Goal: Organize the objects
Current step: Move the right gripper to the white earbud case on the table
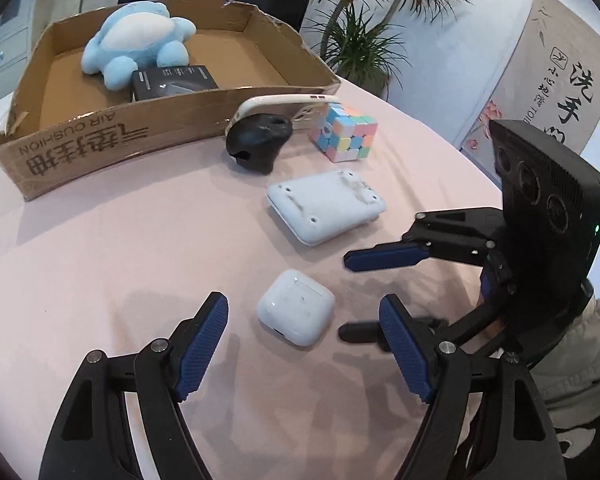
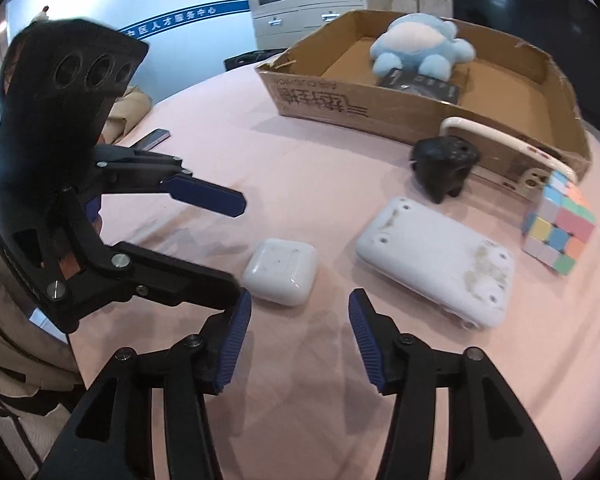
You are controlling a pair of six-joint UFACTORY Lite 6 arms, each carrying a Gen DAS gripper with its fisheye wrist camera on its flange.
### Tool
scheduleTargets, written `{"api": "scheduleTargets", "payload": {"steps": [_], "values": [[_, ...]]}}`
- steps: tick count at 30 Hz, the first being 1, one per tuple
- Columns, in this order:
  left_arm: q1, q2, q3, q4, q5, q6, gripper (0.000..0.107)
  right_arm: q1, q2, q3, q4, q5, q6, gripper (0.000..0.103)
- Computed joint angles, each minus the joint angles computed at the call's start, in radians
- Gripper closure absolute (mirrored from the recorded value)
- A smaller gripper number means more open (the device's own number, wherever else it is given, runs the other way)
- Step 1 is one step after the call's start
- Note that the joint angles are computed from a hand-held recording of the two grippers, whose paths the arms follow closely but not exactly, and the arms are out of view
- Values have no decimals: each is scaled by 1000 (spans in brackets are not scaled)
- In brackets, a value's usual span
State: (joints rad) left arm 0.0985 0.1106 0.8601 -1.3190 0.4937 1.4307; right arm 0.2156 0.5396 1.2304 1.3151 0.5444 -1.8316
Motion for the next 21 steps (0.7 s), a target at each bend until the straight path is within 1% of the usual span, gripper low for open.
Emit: {"api": "scheduleTargets", "payload": {"steps": [2,4,6,7,8,9,11,12,14,17,19,21], "values": [[3,14,32,47,5,-34,29,22,29,58,-82,2,32,54],[14,23,59,97,25,-68,29,29,76,139,-183,33,128,49],[23,60,110,169,54,-138,29,37,135,221,-244,77,225,48],[24,76,127,189,67,-152,29,46,151,233,-254,76,241,48],[22,90,140,205,78,-156,29,59,156,228,-254,56,234,48],[16,106,153,226,84,-165,30,70,152,214,-247,32,216,53],[19,141,175,237,115,-161,32,85,114,151,-209,-22,112,57],[21,150,181,240,133,-162,34,86,104,137,-214,-25,91,59],[12,158,190,281,130,-184,36,68,93,127,-257,22,53,60],[-7,165,194,311,133,-201,40,44,69,91,-254,23,17,59],[-24,166,199,328,135,-211,46,34,57,63,-213,25,-18,59],[-49,178,216,355,127,-236,52,40,39,25,-150,-4,-66,59]]}}
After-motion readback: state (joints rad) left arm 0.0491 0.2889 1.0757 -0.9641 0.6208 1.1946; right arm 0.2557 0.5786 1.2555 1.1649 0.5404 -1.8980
